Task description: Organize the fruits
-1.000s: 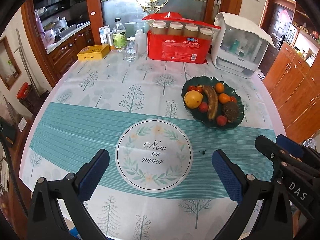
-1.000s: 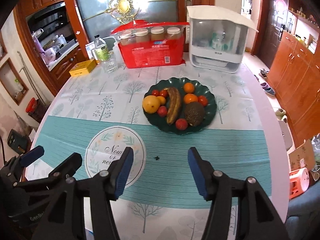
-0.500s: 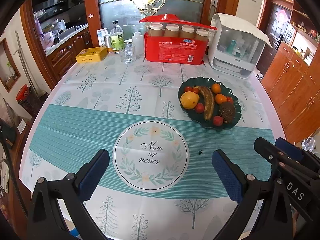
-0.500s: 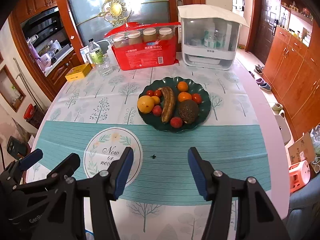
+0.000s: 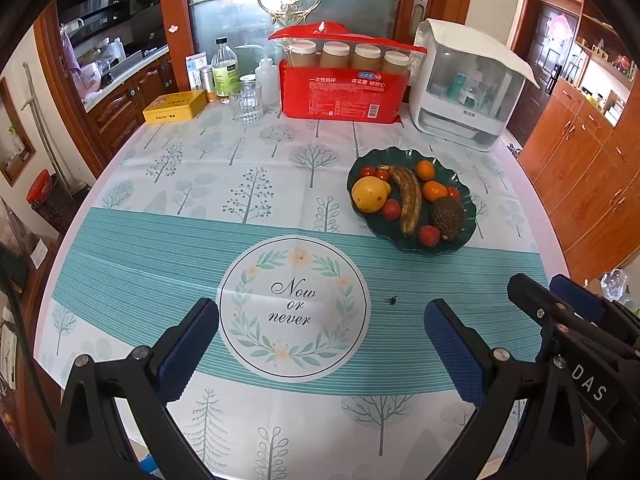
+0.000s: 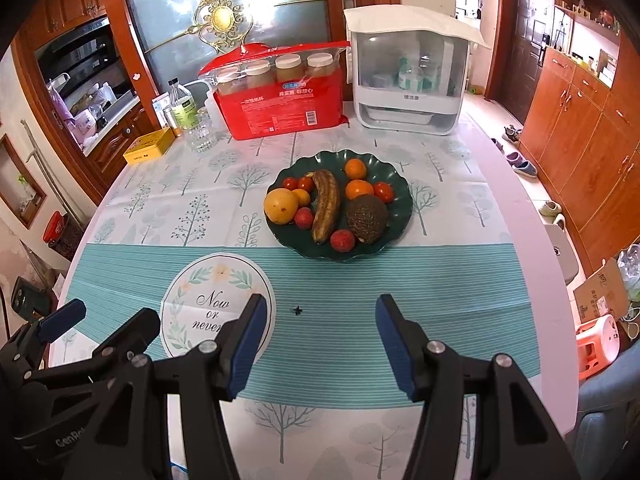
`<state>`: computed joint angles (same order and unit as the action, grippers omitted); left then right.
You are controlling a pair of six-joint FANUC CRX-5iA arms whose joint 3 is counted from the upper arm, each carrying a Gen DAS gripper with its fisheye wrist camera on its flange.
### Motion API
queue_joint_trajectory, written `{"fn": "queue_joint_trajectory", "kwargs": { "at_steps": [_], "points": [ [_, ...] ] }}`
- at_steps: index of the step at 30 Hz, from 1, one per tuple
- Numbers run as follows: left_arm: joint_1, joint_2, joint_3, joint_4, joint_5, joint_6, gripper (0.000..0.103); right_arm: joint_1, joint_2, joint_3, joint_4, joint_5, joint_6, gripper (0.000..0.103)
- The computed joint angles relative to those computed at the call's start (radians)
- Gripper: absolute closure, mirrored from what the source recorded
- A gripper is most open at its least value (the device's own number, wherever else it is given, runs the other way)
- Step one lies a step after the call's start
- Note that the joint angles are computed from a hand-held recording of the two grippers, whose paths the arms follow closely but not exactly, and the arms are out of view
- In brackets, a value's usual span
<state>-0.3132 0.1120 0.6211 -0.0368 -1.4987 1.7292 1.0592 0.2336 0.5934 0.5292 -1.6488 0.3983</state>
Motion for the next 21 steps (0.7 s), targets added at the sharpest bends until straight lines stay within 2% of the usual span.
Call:
{"fn": "queue_joint_trajectory", "kwargs": {
  "at_steps": [21],
  "points": [
    [-0.020, 0.001, 0.021, -0.037, 0.003, -0.001, 0.001, 0.000, 0.004, 0.002, 0.029, -0.004, 0.013, 0.046]
  ]
}}
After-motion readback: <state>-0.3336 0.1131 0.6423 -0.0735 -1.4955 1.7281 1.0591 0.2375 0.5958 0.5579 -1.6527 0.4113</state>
